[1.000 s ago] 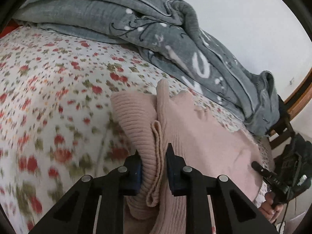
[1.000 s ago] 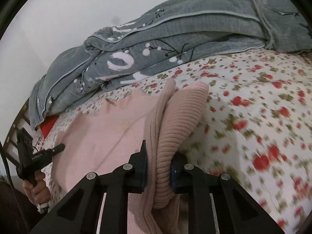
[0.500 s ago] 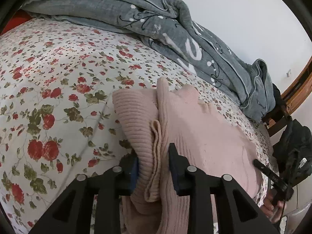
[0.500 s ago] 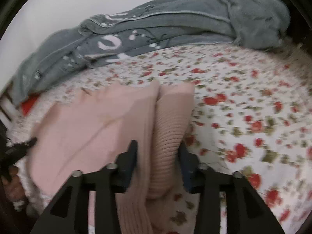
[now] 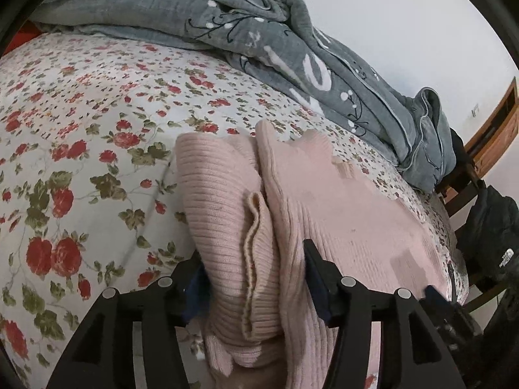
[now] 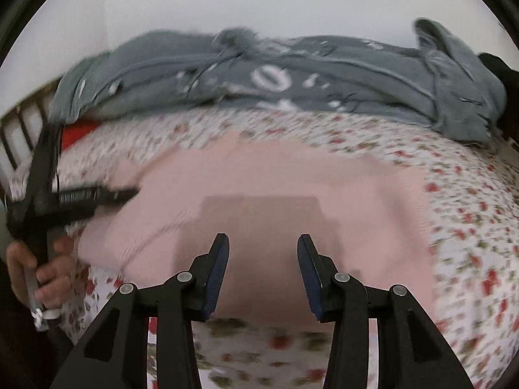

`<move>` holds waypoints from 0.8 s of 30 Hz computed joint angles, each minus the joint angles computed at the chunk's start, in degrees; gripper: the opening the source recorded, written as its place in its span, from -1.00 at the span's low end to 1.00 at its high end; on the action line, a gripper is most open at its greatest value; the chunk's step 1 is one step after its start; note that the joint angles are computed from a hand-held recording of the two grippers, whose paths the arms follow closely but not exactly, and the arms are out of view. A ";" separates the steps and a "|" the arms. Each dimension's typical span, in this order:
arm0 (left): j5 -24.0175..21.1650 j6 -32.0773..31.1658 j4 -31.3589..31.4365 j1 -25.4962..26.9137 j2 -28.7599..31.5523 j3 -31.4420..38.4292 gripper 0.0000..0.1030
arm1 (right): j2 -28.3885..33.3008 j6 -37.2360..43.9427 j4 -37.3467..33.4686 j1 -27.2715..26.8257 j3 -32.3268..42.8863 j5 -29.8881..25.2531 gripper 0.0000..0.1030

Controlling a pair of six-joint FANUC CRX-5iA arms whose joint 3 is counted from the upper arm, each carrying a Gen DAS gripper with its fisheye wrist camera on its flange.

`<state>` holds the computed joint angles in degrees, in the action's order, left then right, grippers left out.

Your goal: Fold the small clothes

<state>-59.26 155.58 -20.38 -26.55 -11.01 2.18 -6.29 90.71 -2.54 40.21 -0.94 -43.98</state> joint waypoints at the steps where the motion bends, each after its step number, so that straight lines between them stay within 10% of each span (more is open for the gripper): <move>1: 0.34 -0.02 -0.62 -0.31 -0.11 -0.15 0.04 | 0.29 -3.23 4.20 1.99 -1.61 1.19 -0.23; 6: 2.59 -0.57 -1.78 -0.77 -1.88 -2.21 0.08 | 2.85 -17.86 19.99 5.79 -5.15 6.40 -0.27; 14: 5.38 -0.82 0.56 0.85 -3.34 -4.39 0.08 | 12.66 -19.18 18.64 5.01 6.31 1.34 -0.29; 24: 7.69 1.24 1.44 2.09 -4.18 -5.66 0.08 | 4.26 -22.48 23.99 7.36 -4.15 2.72 -0.29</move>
<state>-51.57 156.83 -18.94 -24.46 -15.19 -3.47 -2.02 68.23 21.45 47.57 -5.09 -41.27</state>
